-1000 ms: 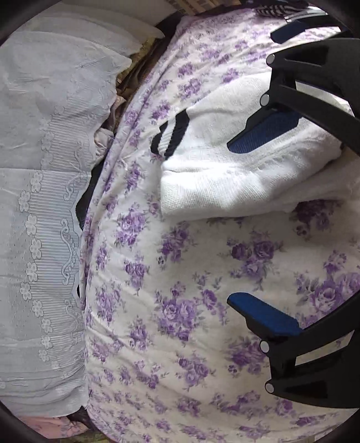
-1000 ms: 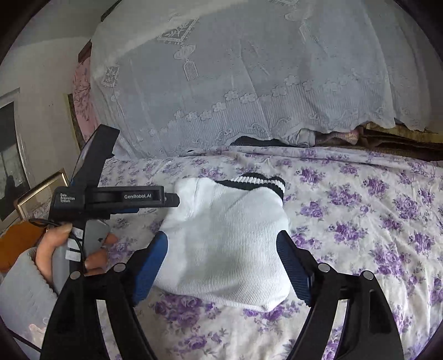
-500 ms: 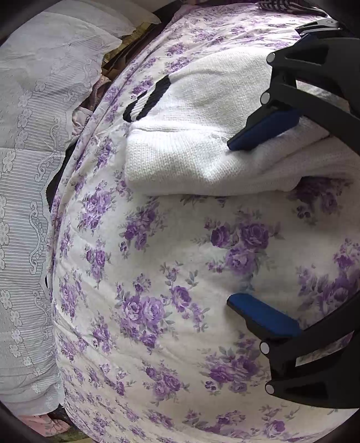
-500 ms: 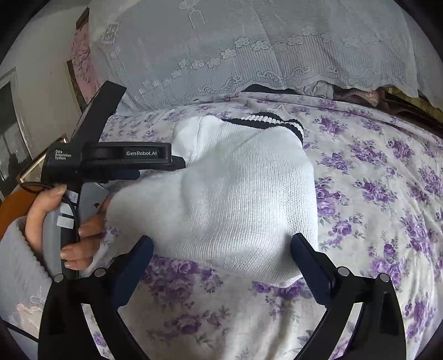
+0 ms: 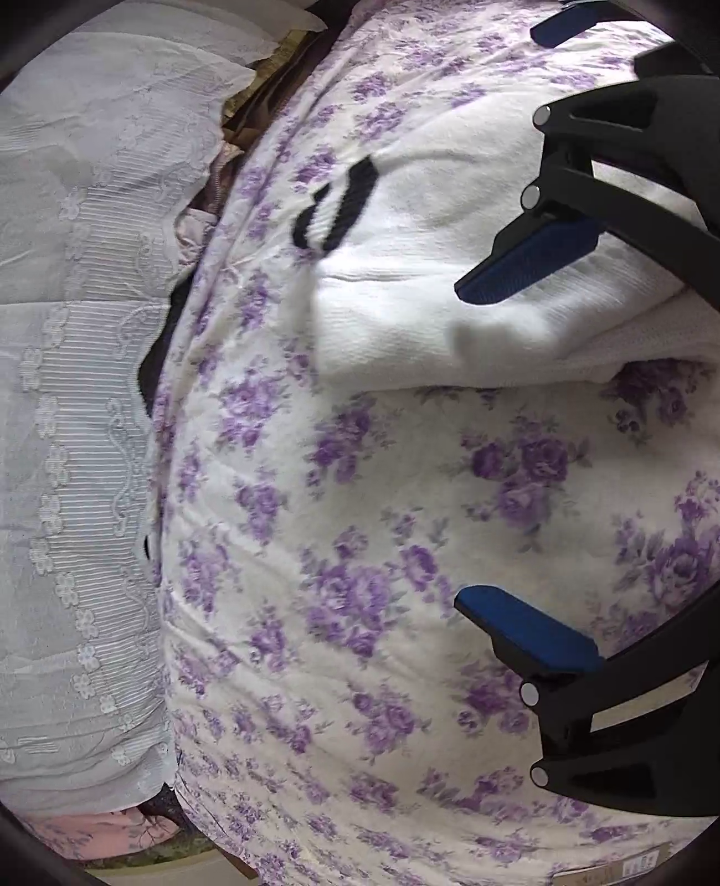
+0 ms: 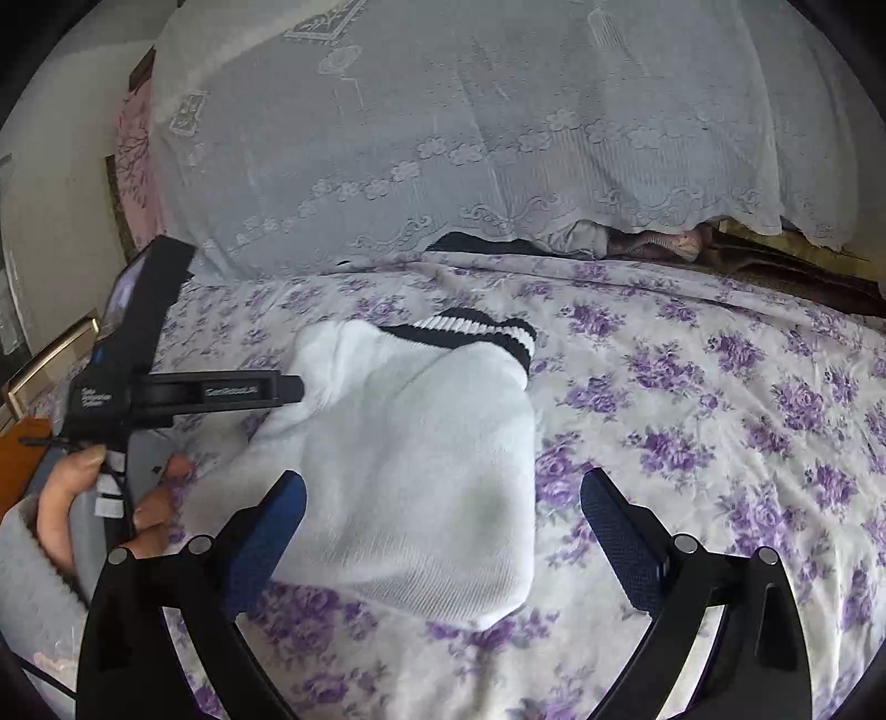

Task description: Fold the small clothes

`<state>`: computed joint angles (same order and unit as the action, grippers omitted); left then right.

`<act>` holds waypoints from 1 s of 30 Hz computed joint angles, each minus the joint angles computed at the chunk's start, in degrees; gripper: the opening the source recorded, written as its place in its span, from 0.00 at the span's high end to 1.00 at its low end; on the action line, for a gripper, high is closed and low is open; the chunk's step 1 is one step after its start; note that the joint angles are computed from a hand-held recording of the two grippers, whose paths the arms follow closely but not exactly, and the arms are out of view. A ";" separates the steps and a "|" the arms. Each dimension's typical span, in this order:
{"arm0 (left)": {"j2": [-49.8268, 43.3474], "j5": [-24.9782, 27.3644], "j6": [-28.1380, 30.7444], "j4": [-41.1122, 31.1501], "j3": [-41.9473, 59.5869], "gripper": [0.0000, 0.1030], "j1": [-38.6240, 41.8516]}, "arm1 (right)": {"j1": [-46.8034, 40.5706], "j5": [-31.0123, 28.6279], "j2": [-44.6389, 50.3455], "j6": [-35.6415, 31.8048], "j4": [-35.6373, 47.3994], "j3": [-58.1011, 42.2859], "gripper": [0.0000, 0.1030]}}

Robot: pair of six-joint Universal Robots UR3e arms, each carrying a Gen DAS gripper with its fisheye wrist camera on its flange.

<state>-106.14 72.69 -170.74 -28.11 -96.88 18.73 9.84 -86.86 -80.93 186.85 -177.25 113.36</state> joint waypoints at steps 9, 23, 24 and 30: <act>-4.26 9.75 1.35 4.31 0.81 0.04 -5.37 | -10.66 15.28 4.57 3.15 5.31 1.15 0.03; 0.27 8.17 3.19 10.31 -5.37 0.05 -6.19 | 0.23 1.70 5.83 -4.60 6.72 -3.66 0.03; -0.48 9.22 3.35 9.50 -4.55 0.04 -6.90 | -0.83 3.33 5.13 -4.28 5.94 -2.60 0.03; -0.68 8.36 3.22 9.46 -4.78 0.04 -6.63 | -5.16 9.07 2.40 -0.36 1.64 2.72 0.03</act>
